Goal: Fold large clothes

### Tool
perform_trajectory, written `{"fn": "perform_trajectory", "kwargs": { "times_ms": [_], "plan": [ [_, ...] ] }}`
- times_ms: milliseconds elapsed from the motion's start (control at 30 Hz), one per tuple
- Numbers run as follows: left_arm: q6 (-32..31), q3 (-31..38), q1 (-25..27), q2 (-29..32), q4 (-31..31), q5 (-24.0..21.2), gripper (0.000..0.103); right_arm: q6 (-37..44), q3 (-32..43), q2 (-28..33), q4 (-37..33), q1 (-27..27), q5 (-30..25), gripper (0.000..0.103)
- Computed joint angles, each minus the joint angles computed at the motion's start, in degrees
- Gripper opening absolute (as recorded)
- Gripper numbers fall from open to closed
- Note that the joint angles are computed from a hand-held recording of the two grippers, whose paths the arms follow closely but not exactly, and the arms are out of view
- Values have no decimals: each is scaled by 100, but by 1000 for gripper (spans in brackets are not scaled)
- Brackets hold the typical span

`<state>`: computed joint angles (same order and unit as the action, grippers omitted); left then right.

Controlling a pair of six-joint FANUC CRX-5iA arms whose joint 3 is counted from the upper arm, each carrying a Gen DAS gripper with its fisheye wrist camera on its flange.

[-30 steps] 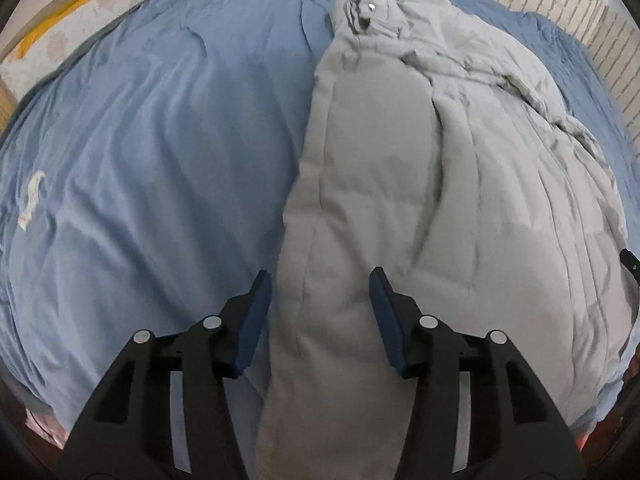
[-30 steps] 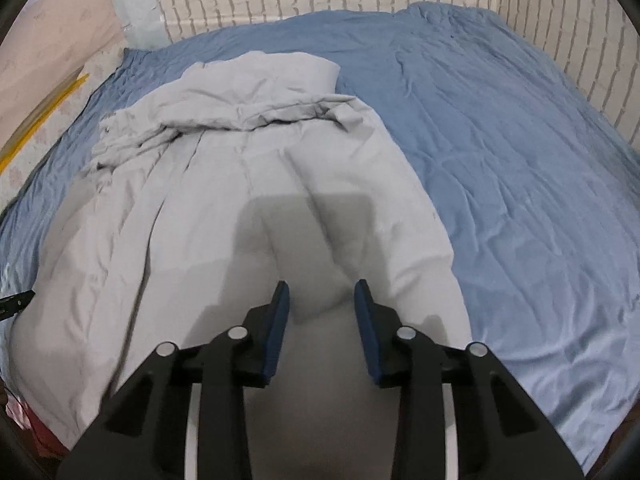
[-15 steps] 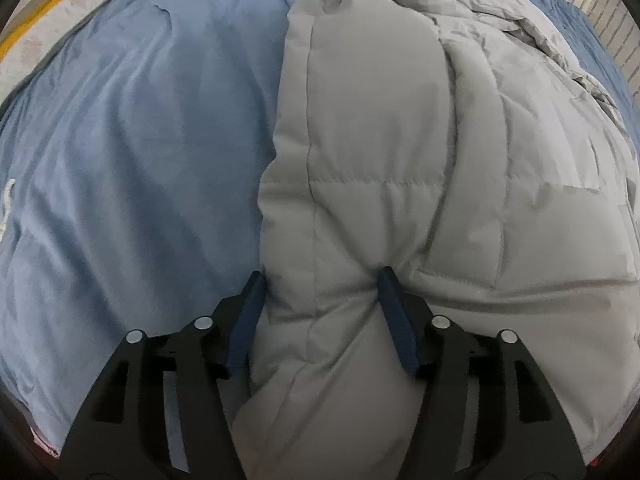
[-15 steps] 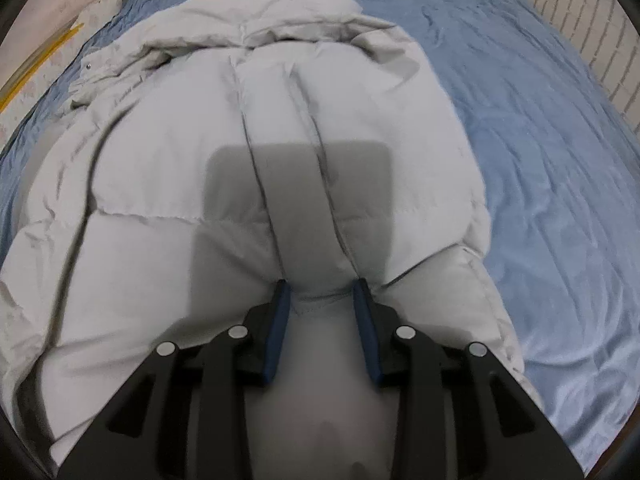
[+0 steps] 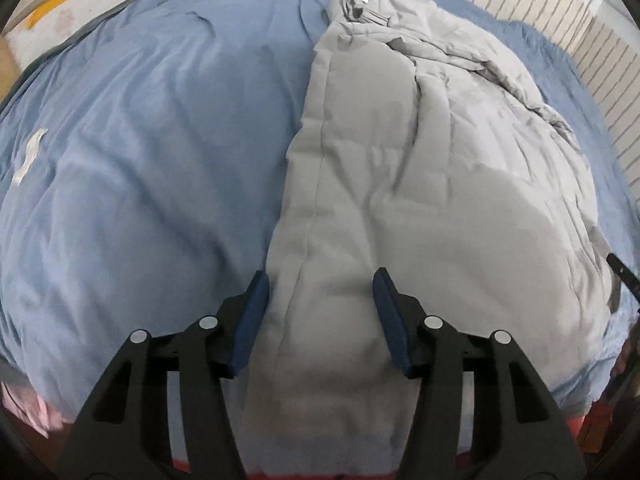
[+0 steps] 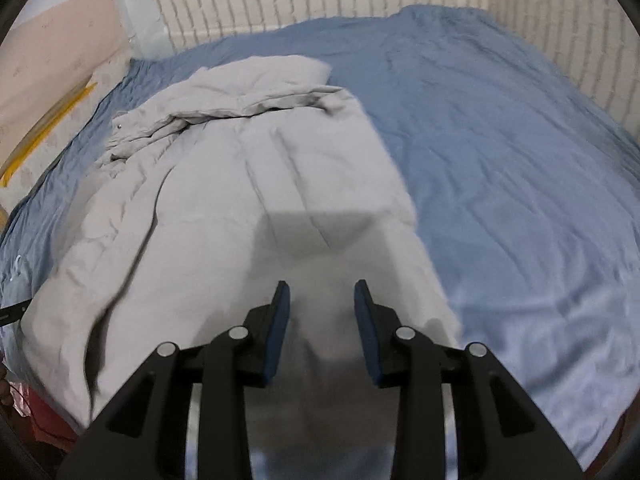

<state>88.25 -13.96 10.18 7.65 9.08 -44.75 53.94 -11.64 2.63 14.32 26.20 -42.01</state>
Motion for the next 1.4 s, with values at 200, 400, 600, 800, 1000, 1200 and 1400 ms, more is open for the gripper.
{"fn": "perform_trajectory", "kwargs": {
  "times_ms": [200,400,600,800,1000,1200,1400],
  "plan": [
    [329,-149,-251,-28,-618,-13,54,189,-249,40,205,101,-229,22],
    [523,-27,-413,215,-896,147,63,125,-295,382,250,83,64,19],
    [687,188,-559,515,-1195,353,74,-8,-104,772,500,106,250,18],
    [524,36,-494,520,-894,689,72,-79,-128,723,557,117,270,18],
    [327,-598,-257,-225,-431,779,63,-544,-759,-20,990,130,694,21],
    [-73,-1233,-19,-647,273,1002,63,-1015,-1245,-461,1450,73,690,20],
    [617,-621,-402,-161,-836,793,64,-951,-1290,-167,1575,89,589,18]
  ]
}}
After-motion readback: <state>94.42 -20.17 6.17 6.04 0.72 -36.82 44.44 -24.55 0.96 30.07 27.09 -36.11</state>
